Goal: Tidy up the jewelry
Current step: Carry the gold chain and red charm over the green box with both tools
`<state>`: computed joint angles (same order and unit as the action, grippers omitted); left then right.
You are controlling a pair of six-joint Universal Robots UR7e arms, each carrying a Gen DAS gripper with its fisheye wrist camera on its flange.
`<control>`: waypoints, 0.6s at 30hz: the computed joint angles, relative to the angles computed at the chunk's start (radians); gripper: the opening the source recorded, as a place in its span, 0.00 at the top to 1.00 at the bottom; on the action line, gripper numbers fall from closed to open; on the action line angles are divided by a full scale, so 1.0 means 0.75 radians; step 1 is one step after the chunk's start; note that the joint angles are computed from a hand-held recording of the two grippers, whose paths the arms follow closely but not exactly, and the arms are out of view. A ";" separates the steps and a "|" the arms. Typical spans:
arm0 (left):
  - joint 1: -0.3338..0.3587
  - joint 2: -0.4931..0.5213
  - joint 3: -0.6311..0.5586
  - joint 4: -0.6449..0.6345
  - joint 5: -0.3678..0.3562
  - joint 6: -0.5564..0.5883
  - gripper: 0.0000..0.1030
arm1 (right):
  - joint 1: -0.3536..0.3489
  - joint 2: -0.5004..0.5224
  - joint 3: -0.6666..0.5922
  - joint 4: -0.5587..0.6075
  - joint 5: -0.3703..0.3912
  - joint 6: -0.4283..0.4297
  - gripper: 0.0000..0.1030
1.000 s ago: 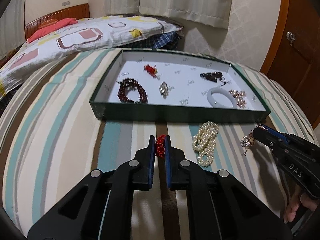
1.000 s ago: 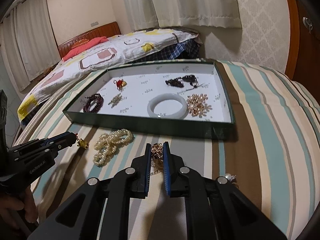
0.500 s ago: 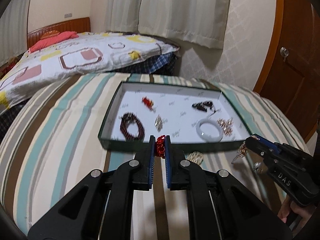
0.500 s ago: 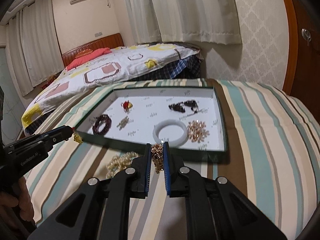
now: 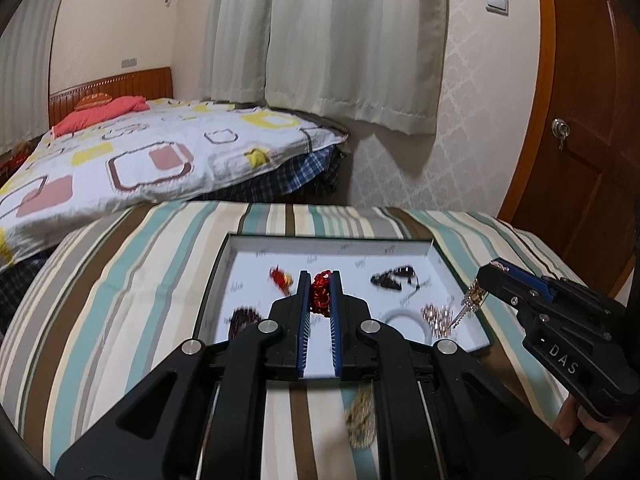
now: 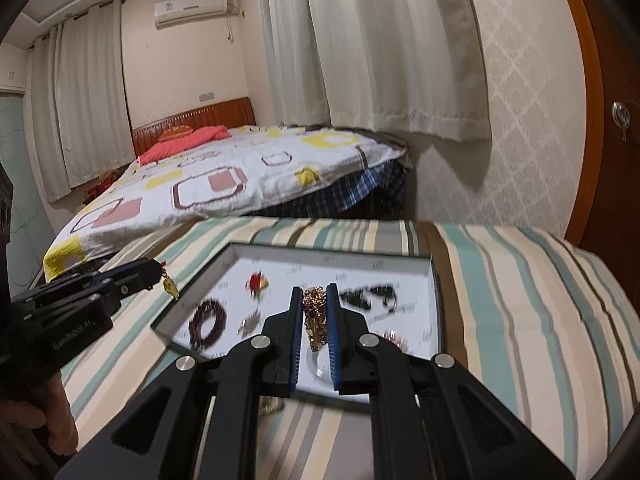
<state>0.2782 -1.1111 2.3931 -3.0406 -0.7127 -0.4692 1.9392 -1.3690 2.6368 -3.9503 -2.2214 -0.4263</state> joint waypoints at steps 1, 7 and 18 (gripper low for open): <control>0.010 0.020 -0.018 -0.023 0.001 0.027 0.91 | -0.008 -0.001 -0.011 -0.001 0.009 -0.011 0.88; 0.082 0.146 -0.128 -0.136 -0.015 0.156 0.91 | -0.087 0.012 -0.064 -0.005 0.070 -0.047 0.88; 0.240 0.397 -0.315 -0.160 -0.085 0.243 0.91 | -0.316 0.081 -0.109 0.042 0.156 -0.057 0.88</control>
